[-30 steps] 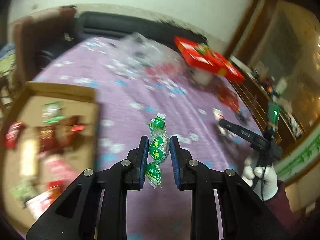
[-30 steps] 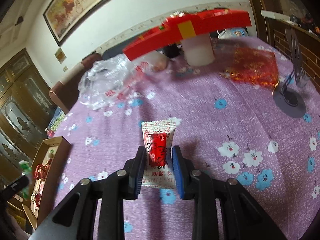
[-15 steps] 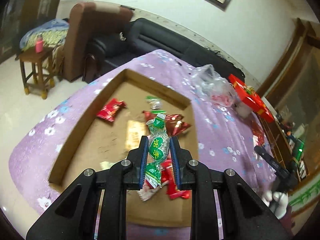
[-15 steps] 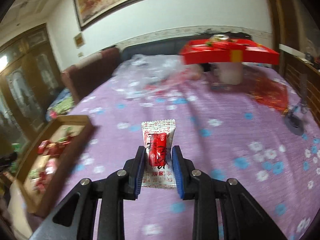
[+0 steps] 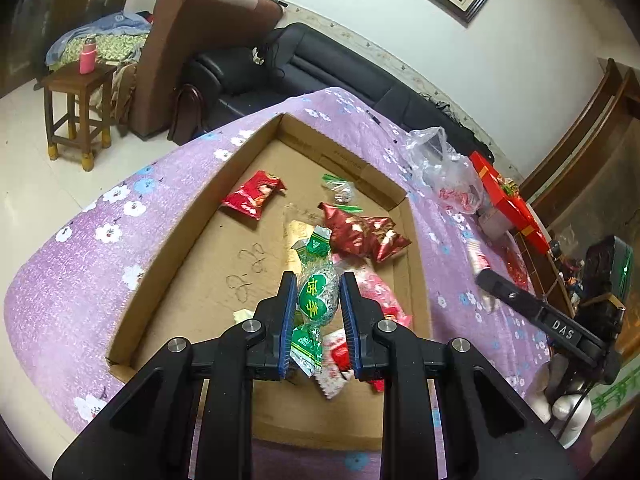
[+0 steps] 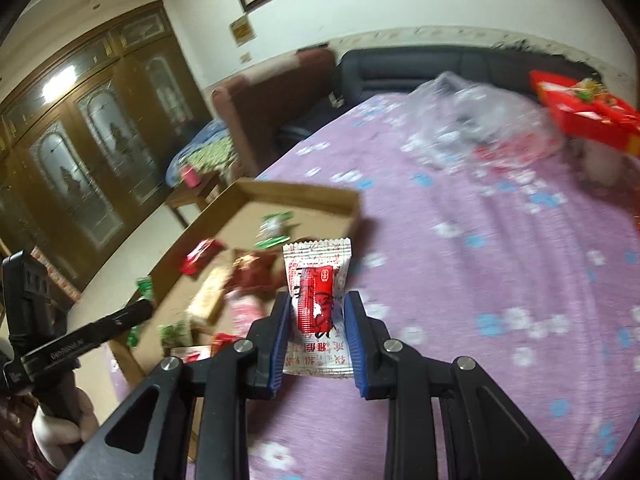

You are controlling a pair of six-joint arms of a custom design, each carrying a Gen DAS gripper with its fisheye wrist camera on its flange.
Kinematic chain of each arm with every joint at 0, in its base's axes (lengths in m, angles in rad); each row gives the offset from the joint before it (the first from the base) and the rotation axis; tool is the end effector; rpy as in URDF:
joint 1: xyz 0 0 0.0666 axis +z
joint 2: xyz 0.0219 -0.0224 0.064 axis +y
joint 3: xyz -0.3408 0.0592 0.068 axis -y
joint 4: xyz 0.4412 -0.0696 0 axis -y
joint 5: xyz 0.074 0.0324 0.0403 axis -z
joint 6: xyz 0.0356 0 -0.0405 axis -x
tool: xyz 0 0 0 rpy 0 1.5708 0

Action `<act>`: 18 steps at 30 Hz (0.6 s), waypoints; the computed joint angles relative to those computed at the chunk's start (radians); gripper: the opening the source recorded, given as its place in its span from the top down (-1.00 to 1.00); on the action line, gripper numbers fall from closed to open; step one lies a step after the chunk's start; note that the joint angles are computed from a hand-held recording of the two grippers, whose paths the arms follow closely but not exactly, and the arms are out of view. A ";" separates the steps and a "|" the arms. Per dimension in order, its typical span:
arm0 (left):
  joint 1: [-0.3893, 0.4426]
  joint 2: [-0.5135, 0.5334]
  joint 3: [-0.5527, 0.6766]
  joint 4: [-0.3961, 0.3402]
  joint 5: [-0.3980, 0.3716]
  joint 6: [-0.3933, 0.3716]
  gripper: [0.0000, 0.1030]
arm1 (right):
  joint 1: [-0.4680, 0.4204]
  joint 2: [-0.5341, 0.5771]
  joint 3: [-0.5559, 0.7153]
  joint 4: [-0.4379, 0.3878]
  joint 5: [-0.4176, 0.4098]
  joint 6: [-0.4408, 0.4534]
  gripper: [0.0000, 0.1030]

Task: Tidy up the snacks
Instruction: 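Carry both snacks over the box and open both tools to release them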

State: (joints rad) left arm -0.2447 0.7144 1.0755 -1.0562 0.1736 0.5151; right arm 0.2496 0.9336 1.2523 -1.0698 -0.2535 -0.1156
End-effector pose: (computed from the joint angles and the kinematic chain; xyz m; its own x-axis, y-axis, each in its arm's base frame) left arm 0.2947 -0.0803 0.4911 -0.7217 -0.3199 -0.6138 0.0136 0.8801 -0.4746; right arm 0.3583 0.1001 0.5091 -0.7050 -0.0645 -0.7063 -0.3377 0.9062 0.2543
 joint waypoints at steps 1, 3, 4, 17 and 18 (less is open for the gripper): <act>0.007 0.002 -0.002 -0.001 0.001 -0.002 0.58 | 0.028 0.016 0.006 0.000 0.013 -0.001 0.42; 0.021 0.004 -0.005 -0.004 0.000 -0.010 0.58 | 0.071 0.040 0.015 -0.003 0.031 -0.001 0.42; 0.029 0.007 -0.006 -0.005 -0.003 -0.014 0.58 | 0.092 0.056 0.023 -0.006 0.037 -0.002 0.42; 0.041 0.028 -0.010 0.008 0.018 -0.060 0.59 | 0.221 0.255 0.160 -0.049 0.099 -0.005 0.42; 0.038 0.028 -0.010 0.009 0.011 -0.061 0.58 | 0.219 0.273 0.178 -0.056 0.099 -0.007 0.42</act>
State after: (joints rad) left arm -0.2070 0.7422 1.0656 -1.0471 0.1844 0.4542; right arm 0.4681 1.2070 1.4305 -1.1262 -0.1543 -0.1224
